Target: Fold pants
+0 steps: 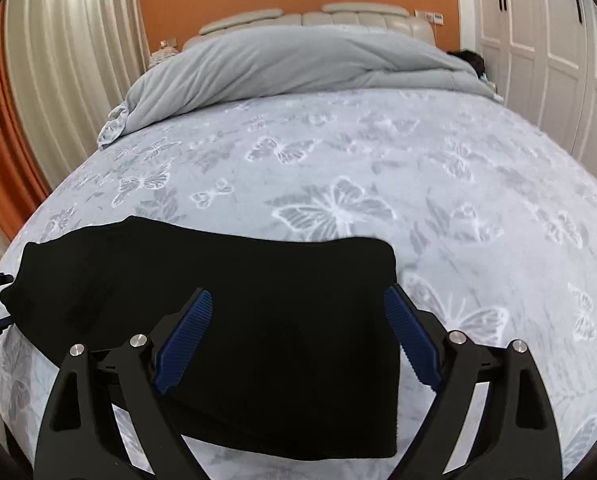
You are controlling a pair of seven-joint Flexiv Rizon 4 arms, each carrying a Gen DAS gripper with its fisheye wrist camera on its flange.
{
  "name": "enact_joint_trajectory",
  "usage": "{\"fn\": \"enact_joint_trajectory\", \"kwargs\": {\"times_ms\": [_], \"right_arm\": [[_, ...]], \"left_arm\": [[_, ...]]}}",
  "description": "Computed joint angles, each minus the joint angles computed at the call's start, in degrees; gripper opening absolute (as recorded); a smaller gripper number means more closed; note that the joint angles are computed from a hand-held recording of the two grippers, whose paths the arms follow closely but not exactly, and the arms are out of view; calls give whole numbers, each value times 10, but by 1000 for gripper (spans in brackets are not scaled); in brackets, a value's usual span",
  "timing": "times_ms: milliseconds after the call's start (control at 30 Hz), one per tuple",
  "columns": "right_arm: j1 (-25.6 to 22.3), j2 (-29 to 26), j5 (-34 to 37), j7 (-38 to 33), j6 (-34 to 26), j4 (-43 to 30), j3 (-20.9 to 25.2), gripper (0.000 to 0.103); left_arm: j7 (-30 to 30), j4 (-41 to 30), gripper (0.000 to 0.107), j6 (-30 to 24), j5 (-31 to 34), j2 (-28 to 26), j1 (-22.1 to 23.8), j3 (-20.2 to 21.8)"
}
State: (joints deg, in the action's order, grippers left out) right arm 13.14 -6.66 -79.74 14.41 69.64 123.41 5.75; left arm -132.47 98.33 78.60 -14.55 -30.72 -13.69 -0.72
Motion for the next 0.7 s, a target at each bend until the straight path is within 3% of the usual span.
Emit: {"fn": "enact_joint_trajectory", "kwargs": {"times_ms": [100, 167, 200, 233, 267, 300, 400, 500, 567, 600, 667, 700], "right_arm": [[3, -12, 28, -16, -1, -5, 1, 86], [6, -24, 41, -14, 2, -11, -3, 86], [7, -26, 44, -12, 3, -12, -5, 86], [7, -27, 45, -7, 8, -12, -8, 86], [5, -28, 42, -1, 15, -13, -12, 86], [4, -29, 38, 6, 22, -13, -15, 86], [1, -32, 34, 16, 26, -17, -20, 86], [-3, -39, 39, 23, 38, -19, -24, 86], [-1, -42, 56, 11, 36, -18, -23, 86], [0, -44, 66, 1, 35, -18, -22, 86], [5, -47, 82, -13, 25, -19, -22, 86], [7, -48, 89, -20, 23, -20, -22, 86]], "left_arm": [[-17, -24, 77, -4, 37, -7, -29, 36], [-37, -38, 55, -30, 56, -11, -45, 59], [-43, -34, 44, -25, 61, -9, -37, 49], [-25, -22, 20, -5, 48, -7, -17, 22], [7, -11, 17, 22, 15, -7, -11, 7], [13, -10, 16, 37, 19, -3, -17, 12], [1, -73, 15, 28, 113, 1, -88, 82], [77, -136, 15, 29, 152, -7, -106, 45], [119, -180, 19, 2, 166, -26, -126, 33], [141, -197, 22, -15, 170, -38, -128, 15], [229, -223, 50, -53, 147, -74, -121, -42], [242, -228, 57, -70, 142, -81, -127, -44]]}}
